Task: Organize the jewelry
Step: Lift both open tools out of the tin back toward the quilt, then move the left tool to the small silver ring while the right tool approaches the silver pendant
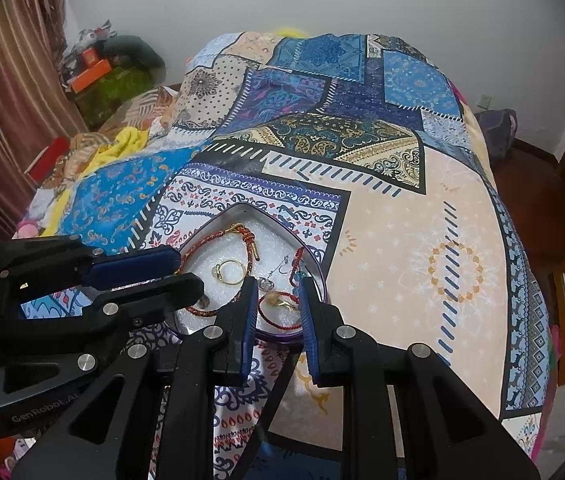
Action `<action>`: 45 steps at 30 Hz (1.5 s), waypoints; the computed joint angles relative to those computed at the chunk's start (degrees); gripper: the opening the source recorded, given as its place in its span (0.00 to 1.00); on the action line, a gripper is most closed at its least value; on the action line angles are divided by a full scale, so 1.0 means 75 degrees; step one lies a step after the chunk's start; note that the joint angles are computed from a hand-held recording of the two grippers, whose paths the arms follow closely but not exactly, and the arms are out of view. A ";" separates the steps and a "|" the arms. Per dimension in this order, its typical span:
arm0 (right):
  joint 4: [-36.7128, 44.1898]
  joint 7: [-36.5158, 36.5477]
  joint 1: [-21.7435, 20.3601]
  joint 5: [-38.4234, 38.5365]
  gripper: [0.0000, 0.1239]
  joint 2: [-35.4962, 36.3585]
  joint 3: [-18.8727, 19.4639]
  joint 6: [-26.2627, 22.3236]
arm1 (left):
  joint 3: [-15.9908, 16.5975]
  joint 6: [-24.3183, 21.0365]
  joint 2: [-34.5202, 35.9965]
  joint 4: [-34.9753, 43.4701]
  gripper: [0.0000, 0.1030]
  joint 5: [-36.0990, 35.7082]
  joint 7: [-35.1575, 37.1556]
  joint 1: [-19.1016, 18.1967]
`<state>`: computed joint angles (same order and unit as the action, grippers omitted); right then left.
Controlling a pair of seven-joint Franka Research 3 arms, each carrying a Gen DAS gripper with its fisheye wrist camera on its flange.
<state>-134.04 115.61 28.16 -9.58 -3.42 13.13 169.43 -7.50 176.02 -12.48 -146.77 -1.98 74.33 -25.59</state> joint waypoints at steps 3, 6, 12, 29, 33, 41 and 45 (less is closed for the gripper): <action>-0.0024 0.0097 -0.0022 -0.0099 0.15 -0.0074 0.0020 -0.0017 | -0.0079 -0.0026 -0.0064 -0.0020 0.21 0.0110 -0.0109 0.0094; -0.0091 0.0156 -0.0053 -0.0149 0.15 -0.0195 0.0064 -0.0014 | -0.0150 -0.0045 -0.0229 -0.0101 0.21 0.0252 -0.0262 0.0182; -0.0233 0.0458 -0.0215 -0.0428 0.16 -0.0496 0.0265 -0.0069 | -0.0288 -0.0247 -0.0617 -0.0314 0.21 0.0622 -0.0744 0.0389; -0.0929 0.1151 -0.0817 -0.0797 0.32 -0.1648 0.1168 -0.0068 | -0.0466 -0.1007 -0.2236 -0.1216 0.29 0.1358 -0.1807 0.0447; -0.1026 0.1179 -0.0830 -0.0731 0.32 -0.1802 0.1276 -0.0095 | -0.0346 -0.1230 -0.2430 -0.1379 0.29 0.1298 -0.1785 0.0202; -0.1173 0.1574 -0.1096 -0.1120 0.32 -0.1905 0.1677 -0.0305 | -0.0230 -0.1481 -0.2367 -0.1555 0.29 0.0997 -0.1539 -0.0308; -0.1361 0.1429 -0.0790 -0.0879 0.32 -0.1987 0.1480 -0.0282 | -0.0163 -0.1591 -0.2120 -0.1519 0.29 0.0716 -0.1371 -0.0607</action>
<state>-144.25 126.33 22.24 -16.18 -18.32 24.23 167.32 -8.72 164.09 -28.38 -158.16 3.40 64.04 -30.15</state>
